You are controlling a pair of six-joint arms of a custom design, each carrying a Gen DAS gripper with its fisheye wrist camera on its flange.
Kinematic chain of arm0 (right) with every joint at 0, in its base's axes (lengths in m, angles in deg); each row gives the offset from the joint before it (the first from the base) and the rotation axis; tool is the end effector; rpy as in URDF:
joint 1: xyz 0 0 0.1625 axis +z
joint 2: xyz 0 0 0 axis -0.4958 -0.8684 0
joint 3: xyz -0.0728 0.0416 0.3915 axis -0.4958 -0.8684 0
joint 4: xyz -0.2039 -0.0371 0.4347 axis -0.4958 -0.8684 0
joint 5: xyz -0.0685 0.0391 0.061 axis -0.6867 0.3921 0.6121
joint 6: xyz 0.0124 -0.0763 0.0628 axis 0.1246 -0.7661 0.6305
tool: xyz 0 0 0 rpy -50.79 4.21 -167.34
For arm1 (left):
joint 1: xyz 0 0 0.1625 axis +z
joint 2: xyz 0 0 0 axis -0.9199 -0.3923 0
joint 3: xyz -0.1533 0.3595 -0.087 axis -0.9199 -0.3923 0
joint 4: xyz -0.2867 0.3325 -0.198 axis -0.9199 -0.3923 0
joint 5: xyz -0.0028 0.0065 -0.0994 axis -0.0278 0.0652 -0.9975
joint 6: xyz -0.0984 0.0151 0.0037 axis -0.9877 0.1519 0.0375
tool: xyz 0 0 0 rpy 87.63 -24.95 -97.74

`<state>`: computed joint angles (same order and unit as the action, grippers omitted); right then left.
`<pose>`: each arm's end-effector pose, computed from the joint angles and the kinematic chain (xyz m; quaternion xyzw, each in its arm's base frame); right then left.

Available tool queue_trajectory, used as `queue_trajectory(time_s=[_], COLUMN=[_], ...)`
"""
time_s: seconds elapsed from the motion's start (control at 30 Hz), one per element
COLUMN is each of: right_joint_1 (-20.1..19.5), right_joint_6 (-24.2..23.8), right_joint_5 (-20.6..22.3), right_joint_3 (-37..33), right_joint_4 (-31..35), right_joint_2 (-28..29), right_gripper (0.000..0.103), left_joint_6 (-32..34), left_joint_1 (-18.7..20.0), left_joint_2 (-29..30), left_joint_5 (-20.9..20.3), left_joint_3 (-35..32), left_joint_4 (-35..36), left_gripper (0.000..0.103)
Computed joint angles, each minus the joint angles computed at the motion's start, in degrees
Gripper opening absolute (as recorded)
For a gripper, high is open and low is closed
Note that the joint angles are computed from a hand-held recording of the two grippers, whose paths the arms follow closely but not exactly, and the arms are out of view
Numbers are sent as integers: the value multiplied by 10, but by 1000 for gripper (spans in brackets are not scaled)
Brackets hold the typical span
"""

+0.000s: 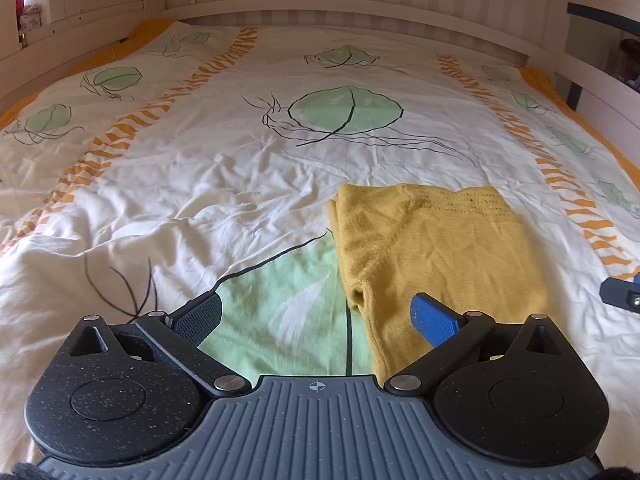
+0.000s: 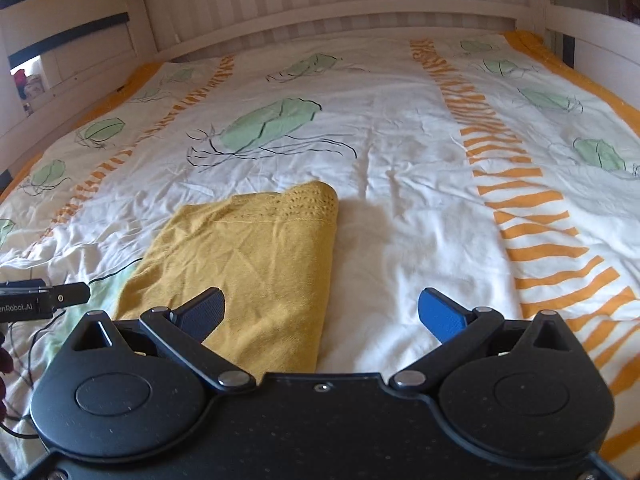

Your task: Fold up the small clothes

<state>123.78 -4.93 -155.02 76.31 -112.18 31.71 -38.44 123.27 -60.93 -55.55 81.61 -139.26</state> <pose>0.1673 -0.7708 0.1602 0.2936 -0.8818 0.3122 0.1968 -0.1968 -0.7013 0.1490 0.0138 0.8177 -0.4136 0.4001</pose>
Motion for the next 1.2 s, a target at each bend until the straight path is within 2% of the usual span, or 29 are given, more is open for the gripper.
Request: queue_trajectory(time_s=[0.1,0.23,0.33,0.5,0.57,0.7,0.83,1.2], right_joint_1=[4,7,9,26,25,21,20,20], right_joint_6=[-28,-41,-50,-69,-75,-36,-17,3], right_joint_5=[6,25,33,-42,-46,-43,-59,-77], right_joint_3=[30,65,92,109,114,116,116,111], right_joint_4=[-23,-44,-86,-166,-160,-110,-93,-65], right_joint_2=[-17,-39,-50,-38,-40,-52,-53,-54], right_gripper=[103,103,103,102,102,102,102,102], left_joint_6=[-9,0,-25,-112,-133,-164,-202,-241], left_joint_1=[-18,-39,-46,-43,-43,-44,-43,-40], left_joint_2=[-4,3,1,-22,-26,-31,-35,-40], left_joint_5=[20,55,60,18,13,13,10,4], left_joint_3=[8,12,14,26,29,34,35,34], left_joint_4=[13,10,37,120,145,185,226,268], left_gripper=[102,102,102,101,101,101,101,101])
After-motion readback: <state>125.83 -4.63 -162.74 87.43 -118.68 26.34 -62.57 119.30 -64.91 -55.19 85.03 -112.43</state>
